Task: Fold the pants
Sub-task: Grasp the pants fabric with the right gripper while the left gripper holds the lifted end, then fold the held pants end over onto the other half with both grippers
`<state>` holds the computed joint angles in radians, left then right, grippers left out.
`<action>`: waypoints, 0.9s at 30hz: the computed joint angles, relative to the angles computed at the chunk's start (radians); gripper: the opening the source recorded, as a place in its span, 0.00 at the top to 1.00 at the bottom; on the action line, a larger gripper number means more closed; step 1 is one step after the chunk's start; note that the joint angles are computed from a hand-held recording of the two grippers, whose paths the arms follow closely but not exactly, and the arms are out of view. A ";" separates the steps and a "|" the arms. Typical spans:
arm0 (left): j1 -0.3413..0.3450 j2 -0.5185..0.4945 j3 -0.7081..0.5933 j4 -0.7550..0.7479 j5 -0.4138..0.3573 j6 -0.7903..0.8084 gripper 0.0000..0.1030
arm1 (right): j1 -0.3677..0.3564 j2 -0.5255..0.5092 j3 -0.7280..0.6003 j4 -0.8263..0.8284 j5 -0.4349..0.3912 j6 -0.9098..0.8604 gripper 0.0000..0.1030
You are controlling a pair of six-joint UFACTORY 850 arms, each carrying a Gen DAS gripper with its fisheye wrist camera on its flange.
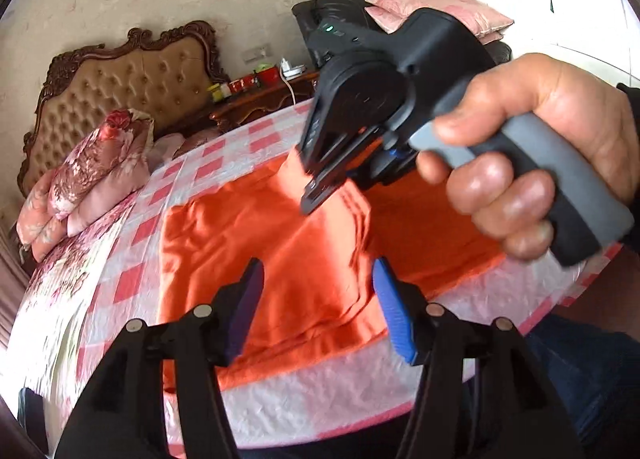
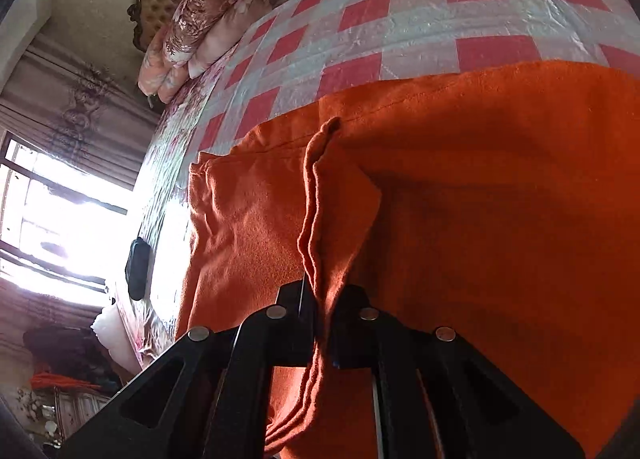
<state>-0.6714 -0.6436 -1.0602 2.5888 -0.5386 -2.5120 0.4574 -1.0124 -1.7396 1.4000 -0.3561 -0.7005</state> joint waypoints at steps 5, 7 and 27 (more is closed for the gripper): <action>-0.006 0.029 0.045 0.012 -0.021 -0.002 0.43 | 0.011 -0.003 -0.003 0.062 -0.009 -0.065 0.94; -0.017 0.025 0.039 0.015 -0.023 -0.006 0.43 | 0.000 0.016 0.041 0.169 -0.038 -0.171 0.94; -0.021 0.005 -0.077 -0.069 0.059 0.092 0.88 | -0.023 0.121 0.174 0.457 -0.104 -0.477 0.94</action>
